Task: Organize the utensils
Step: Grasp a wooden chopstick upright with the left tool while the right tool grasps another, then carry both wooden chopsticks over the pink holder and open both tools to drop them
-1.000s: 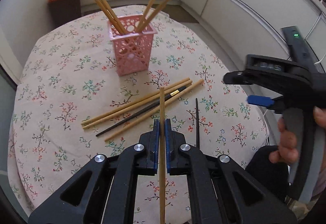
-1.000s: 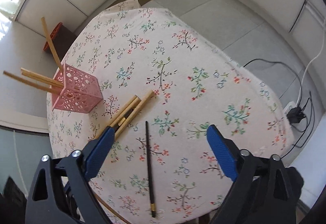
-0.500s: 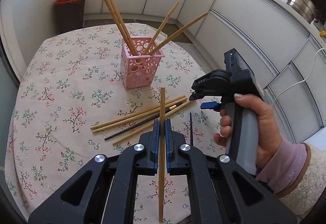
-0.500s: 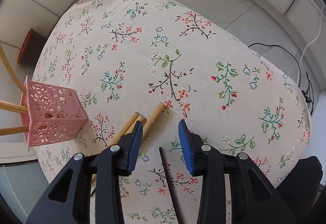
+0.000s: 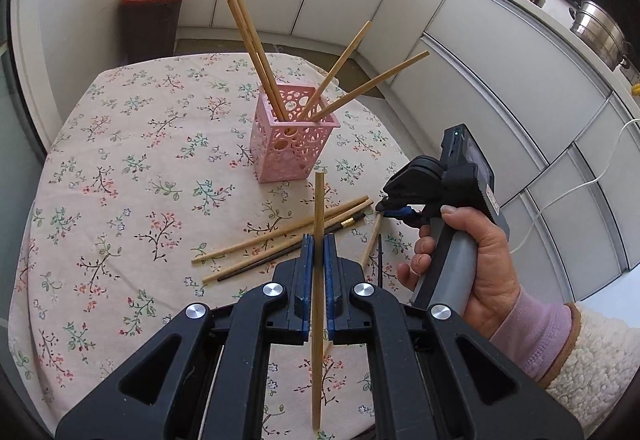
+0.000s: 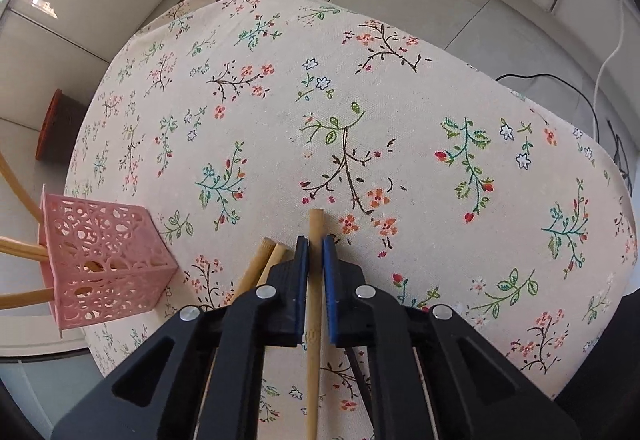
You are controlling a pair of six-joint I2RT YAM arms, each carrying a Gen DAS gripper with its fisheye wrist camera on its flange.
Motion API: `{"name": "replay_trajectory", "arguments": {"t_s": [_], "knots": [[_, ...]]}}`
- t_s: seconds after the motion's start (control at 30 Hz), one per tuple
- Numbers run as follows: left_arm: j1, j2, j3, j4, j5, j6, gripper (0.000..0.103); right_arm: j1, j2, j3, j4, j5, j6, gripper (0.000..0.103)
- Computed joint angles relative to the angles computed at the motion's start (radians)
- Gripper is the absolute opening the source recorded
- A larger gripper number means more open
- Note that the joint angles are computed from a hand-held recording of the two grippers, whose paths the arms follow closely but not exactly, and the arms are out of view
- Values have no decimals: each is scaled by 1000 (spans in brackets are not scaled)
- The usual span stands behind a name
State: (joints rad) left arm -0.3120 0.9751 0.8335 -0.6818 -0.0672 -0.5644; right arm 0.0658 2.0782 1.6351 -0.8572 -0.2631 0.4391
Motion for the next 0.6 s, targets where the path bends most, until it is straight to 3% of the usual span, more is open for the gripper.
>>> {"name": "replay_trajectory", "arguments": {"t_s": [0.23, 0.37, 0.6], "knots": [[-25, -28, 0, 0, -52, -11, 5, -61, -137, -100, 40, -102, -31, 8], [-57, -47, 10, -13, -93, -28, 5, -115, -292, -180, 48, -159, -158, 8], [-171, -63, 82, -86, -221, -91, 5, -219, -463, -187, -79, -279, -411, 8]]}}
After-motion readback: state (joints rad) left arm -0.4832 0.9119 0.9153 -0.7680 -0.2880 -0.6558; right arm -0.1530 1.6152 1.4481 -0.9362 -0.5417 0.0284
